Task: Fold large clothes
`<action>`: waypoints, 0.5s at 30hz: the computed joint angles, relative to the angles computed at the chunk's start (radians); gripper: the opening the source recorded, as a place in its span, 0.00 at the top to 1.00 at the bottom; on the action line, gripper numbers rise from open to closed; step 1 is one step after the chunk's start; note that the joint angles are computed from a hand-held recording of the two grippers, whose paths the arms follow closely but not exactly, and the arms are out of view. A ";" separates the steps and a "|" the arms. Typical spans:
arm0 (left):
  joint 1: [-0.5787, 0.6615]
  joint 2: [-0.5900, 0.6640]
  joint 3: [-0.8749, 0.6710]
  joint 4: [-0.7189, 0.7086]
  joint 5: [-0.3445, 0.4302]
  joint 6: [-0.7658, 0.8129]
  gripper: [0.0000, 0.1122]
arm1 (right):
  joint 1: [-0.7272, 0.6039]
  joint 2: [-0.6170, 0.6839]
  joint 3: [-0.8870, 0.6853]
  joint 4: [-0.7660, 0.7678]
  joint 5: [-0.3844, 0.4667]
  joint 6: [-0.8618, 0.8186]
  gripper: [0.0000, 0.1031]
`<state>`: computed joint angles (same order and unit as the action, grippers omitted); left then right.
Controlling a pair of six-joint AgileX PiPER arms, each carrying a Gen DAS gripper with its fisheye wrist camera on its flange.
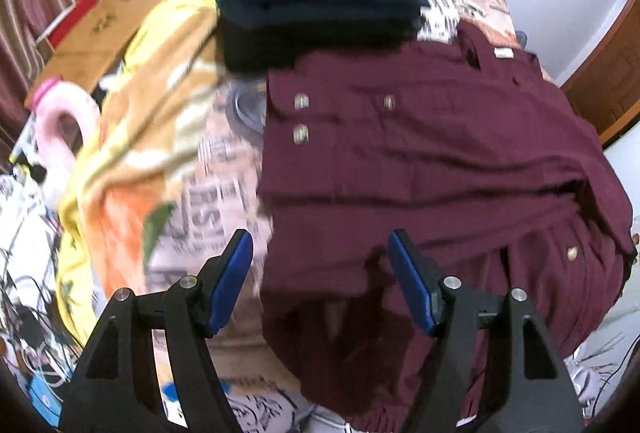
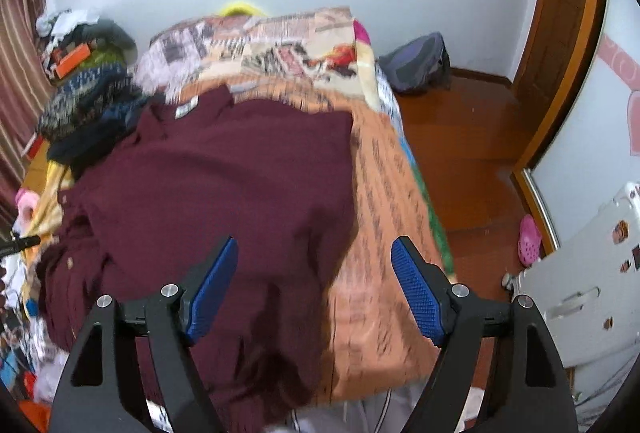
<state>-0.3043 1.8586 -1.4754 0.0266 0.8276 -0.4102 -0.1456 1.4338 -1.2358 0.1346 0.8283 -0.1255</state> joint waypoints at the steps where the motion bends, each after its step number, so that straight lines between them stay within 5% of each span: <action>1: 0.004 -0.004 0.028 -0.029 -0.012 0.008 0.39 | 0.000 -0.001 0.020 0.010 0.007 -0.001 0.26; 6: 0.043 0.001 0.121 -0.218 -0.066 0.115 0.38 | -0.018 0.005 0.092 0.074 0.047 -0.018 0.26; 15: 0.048 -0.016 0.220 -0.278 -0.105 0.158 0.38 | -0.041 0.019 0.142 0.174 0.079 -0.035 0.26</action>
